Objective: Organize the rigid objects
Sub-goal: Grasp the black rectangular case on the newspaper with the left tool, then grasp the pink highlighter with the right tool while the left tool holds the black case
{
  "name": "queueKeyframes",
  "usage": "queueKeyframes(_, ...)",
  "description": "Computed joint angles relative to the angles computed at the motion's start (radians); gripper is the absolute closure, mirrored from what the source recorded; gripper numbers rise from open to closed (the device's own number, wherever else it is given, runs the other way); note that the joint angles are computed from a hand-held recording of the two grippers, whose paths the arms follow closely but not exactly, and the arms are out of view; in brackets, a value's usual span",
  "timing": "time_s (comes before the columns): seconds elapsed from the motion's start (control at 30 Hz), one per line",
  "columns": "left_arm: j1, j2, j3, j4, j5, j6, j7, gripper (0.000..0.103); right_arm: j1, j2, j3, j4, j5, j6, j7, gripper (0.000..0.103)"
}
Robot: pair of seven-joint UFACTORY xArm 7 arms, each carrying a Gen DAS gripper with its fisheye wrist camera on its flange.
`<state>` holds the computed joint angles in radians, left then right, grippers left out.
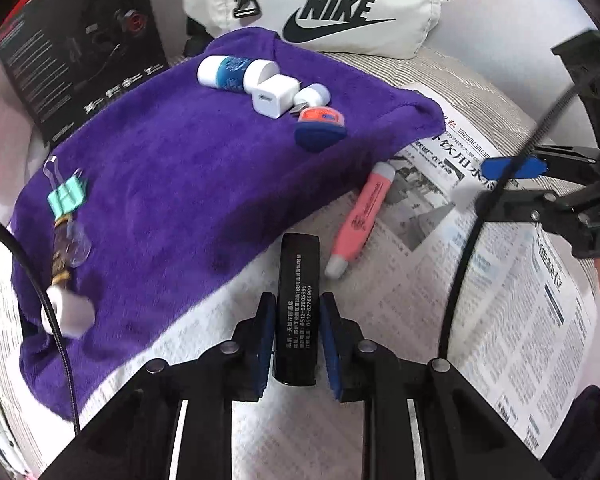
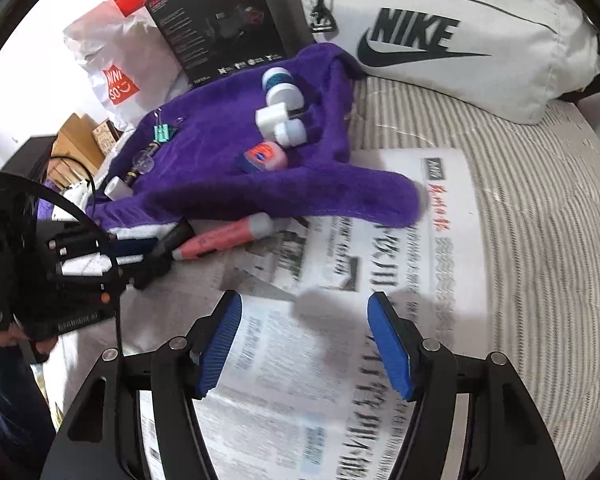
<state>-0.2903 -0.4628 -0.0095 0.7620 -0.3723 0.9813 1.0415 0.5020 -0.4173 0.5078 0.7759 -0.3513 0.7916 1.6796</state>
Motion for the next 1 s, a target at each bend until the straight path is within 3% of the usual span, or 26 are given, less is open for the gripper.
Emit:
queueKeyframes(0.23, 0.075, -0.023, 0.063, -0.016, 0.005, 0.011, 0.011, 0.081, -0.019, 0.138, -0.032, 0.104, -0.038, -0.023, -0.015, 0.038)
queueKeyframes(0.47, 0.141, -0.007, 0.133, -0.002, -0.025, 0.037, 0.059, 0.081, 0.003, 0.246, -0.082, 0.184, -0.065, -0.001, 0.087, 0.038)
queueKeyframes(0.6, 0.158, 0.015, 0.145, 0.012, -0.063, 0.054, 0.097, 0.081, 0.029, 0.309, -0.106, 0.257, -0.092, 0.062, 0.133, 0.037)
queueKeyframes(0.7, 0.169, 0.021, 0.139, 0.017, -0.081, 0.062, 0.115, 0.081, 0.06, 0.377, -0.123, 0.336, -0.119, 0.139, 0.149, 0.027)
queueKeyframes(0.87, 0.182, 0.025, 0.137, 0.019, -0.102, 0.072, 0.14, 0.081, 0.133, 0.491, -0.164, 0.469, -0.151, 0.28, 0.085, 0.012)
queueKeyframes(1.0, 0.19, 0.028, 0.139, 0.022, -0.116, 0.082, 0.154, 0.082, 0.192, 0.541, -0.195, 0.531, -0.168, 0.368, 0.036, 0.014)
